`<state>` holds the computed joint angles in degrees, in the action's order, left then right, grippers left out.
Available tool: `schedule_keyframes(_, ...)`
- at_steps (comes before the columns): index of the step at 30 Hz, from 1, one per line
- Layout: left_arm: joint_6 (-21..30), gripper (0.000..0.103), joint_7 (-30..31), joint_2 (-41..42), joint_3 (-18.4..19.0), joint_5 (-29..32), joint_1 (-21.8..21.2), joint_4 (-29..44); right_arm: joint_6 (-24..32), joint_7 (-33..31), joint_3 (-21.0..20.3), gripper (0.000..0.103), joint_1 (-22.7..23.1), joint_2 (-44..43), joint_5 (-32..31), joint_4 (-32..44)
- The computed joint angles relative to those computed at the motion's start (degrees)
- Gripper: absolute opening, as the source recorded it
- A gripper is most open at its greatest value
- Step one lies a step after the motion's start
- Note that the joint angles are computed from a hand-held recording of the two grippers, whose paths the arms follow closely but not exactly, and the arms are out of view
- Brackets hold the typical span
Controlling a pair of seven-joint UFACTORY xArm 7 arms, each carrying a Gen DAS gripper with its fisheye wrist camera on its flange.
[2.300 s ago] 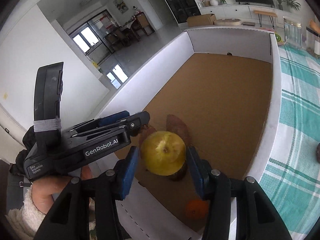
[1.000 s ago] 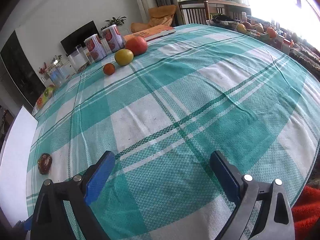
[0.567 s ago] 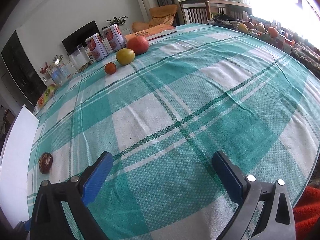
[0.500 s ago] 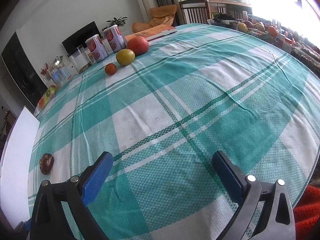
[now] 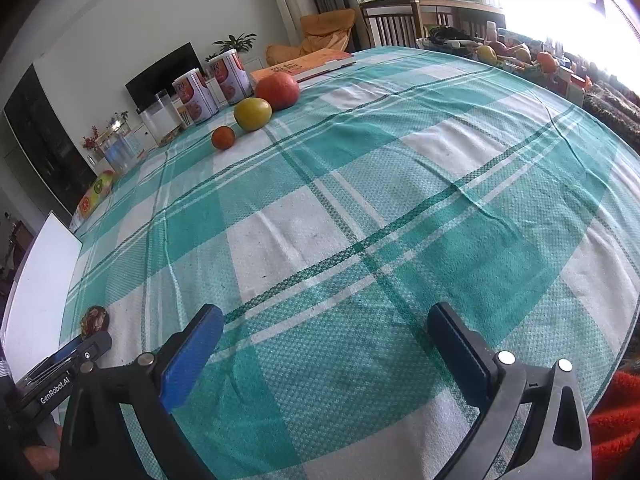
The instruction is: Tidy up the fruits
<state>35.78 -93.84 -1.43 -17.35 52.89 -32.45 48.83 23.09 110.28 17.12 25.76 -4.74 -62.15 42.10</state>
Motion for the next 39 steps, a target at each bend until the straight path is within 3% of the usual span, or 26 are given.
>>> schedule_keyframes(12,-1.9,0.044,-2.9,3.9,3.1,5.0,1.8,3.8,0.9,-1.2,-0.2,0.103,0.5,0.5,0.6,0.5)
schedule_keyframes(14,-1.1,0.051,-2.1,4.4,3.0,5.3,1.1,4.2,1.7,-2.1,-0.1,0.103,0.8,0.8,1.3,0.9)
schedule_keyframes(16,-0.3,0.086,-0.5,5.0,3.1,3.9,0.7,4.9,2.4,-2.9,-0.1,0.103,1.1,1.1,1.9,1.3)
schedule_keyframes(17,0.3,0.09,1.0,5.5,3.1,2.2,0.6,5.3,2.6,-3.1,-0.1,0.103,1.2,1.2,2.1,1.4)
schedule_keyframes(20,2.3,0.093,3.0,6.5,3.4,1.1,-0.4,6.6,2.1,-2.9,-0.4,0.103,1.2,1.0,2.0,1.1)
schedule_keyframes(39,2.2,0.096,3.5,6.6,4.3,0.7,-1.3,6.7,4.1,-5.7,-0.5,0.103,2.2,1.9,4.0,2.2)
